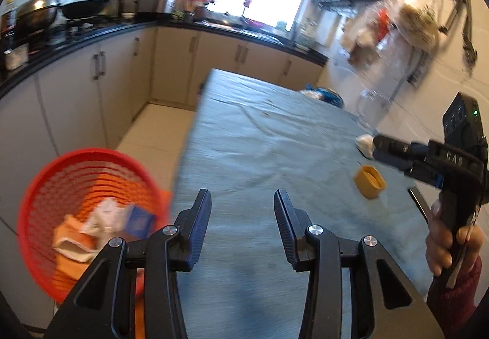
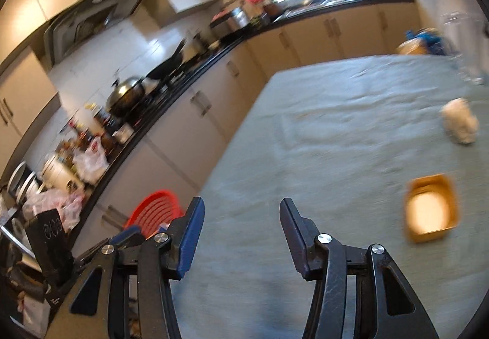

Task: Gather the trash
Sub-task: 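Move both open tools back over the table, then grasp the yellow cup rim with the left tool while the right tool grasps the white cloth ball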

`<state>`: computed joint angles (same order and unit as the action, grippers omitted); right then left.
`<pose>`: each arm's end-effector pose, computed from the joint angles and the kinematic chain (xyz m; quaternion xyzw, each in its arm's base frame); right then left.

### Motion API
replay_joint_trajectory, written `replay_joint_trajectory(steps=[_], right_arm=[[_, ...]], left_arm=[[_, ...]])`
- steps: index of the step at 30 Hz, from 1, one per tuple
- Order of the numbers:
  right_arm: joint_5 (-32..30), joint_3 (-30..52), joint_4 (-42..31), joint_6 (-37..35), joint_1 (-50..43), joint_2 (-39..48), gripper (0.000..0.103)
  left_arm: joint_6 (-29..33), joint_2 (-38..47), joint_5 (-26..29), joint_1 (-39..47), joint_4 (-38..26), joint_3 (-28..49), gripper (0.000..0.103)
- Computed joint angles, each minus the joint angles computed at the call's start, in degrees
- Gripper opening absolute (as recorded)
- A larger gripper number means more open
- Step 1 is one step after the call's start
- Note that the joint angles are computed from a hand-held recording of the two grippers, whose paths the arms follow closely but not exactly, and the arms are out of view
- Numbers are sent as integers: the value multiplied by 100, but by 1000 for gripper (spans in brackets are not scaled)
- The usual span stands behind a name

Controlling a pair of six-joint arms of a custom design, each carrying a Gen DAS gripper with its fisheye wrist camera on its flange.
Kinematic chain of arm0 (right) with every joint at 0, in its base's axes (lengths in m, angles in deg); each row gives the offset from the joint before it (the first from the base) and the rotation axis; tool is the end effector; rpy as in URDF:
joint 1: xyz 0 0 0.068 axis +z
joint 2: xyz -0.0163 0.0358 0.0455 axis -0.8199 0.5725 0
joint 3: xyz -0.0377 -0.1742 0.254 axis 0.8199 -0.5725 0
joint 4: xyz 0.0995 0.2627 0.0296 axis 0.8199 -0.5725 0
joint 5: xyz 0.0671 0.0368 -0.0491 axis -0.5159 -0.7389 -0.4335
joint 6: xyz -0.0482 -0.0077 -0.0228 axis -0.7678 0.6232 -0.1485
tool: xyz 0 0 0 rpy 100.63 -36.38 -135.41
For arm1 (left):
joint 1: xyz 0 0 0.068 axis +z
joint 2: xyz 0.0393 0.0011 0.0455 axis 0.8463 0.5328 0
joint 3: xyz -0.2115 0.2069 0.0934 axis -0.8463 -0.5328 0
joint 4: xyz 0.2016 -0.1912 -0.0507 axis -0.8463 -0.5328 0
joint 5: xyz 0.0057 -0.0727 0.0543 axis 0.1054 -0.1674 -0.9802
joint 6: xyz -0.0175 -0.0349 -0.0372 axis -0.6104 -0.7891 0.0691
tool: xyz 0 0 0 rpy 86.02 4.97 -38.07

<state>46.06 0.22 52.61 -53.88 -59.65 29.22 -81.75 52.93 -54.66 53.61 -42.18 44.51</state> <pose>0.3320 -0.0064 0.2420 -0.0203 0.8766 0.2842 0.3877 0.2626 -0.0285 0.2413 0.0302 0.8969 -0.1595 0.4113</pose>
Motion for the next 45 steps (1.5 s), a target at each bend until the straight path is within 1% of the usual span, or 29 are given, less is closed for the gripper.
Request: replay_joint_trajectory(steps=[2, 4, 6, 9, 11, 13, 15, 17, 19, 22, 24, 26, 27, 28, 33, 39, 41, 42, 44, 45], right_arm=[[-159, -22, 9, -25, -513, -41, 56], [-471, 33, 91, 41, -1122, 79, 56], [-526, 147, 116, 143, -1546, 228, 56], [-382, 574, 69, 131, -1998, 599, 56], [-171, 1047, -113, 283, -2187, 920, 57], [-137, 1714, -247, 591, -2366, 1423, 59], [55, 2296, -418, 652, -2447, 1901, 58], [54, 2755, -547, 670, -2524, 2375, 59], [66, 2884, -595, 551, -2562, 2630, 58], [-397, 3035, -599, 676, -2706, 3016, 59], [-344, 3048, -548, 739, -2741, 3135, 59], [-443, 3067, -466, 783, -2725, 3215, 59], [-499, 3061, -424, 778, -2711, 3231, 59], [-492, 3051, -402, 722, -2679, 3230, 59], [-246, 3013, -374, 530, -2490, 3234, 59], [42, 3083, -391, 445, -2388, 3390, 59], [88, 3110, -421, 415, -2342, 3433, 59], [126, 3117, -433, 377, -2315, 3441, 59], [257, 3082, -373, 363, -2283, 3428, 60], [290, 3048, -331, 379, -2280, 3416, 60]], left_arm=[[-148, 212, -268, -506, 5, 168, 41], [-304, 484, -510, -1018, -16, 411, 42], [-423, 787, -688, -1492, -38, 677, 44], [-519, 1209, -942, -2034, -104, 1097, 50], [-616, 1545, -917, -2257, -182, 1434, 51], [-718, 1921, -811, -2372, -298, 1817, 52], [-908, 2338, -692, -2456, -500, 2271, 52], [-1079, 2673, -482, -2481, -654, 2630, 52], [-1158, 2931, -410, -2510, -811, 2915, 52], [-1255, 3306, -400, -2551, -948, 3269, 53], [-1321, 3587, -351, -2591, -1091, 3591, 53], [-1359, 3796, -322, -2640, -1144, 3845, 54], [-1348, 3894, -363, -2665, -1177, 3957, 57], [-1343, 3998, -397, -2705, -1206, 4070, 60], [-1355, 4483, -401, -2803, -1445, 4532, 60], [-1390, 4771, -354, -2820, -1460, 4708, 60], [-1366, 4803, -439, -2863, -1396, 4718, 60], [-1308, 4843, -481, -2883, -1435, 4776, 60], [-1251, 4890, -561, -2912, -1499, 4861, 47], [-1213, 4960, -645, -2933, -1593, 4966, 31]])
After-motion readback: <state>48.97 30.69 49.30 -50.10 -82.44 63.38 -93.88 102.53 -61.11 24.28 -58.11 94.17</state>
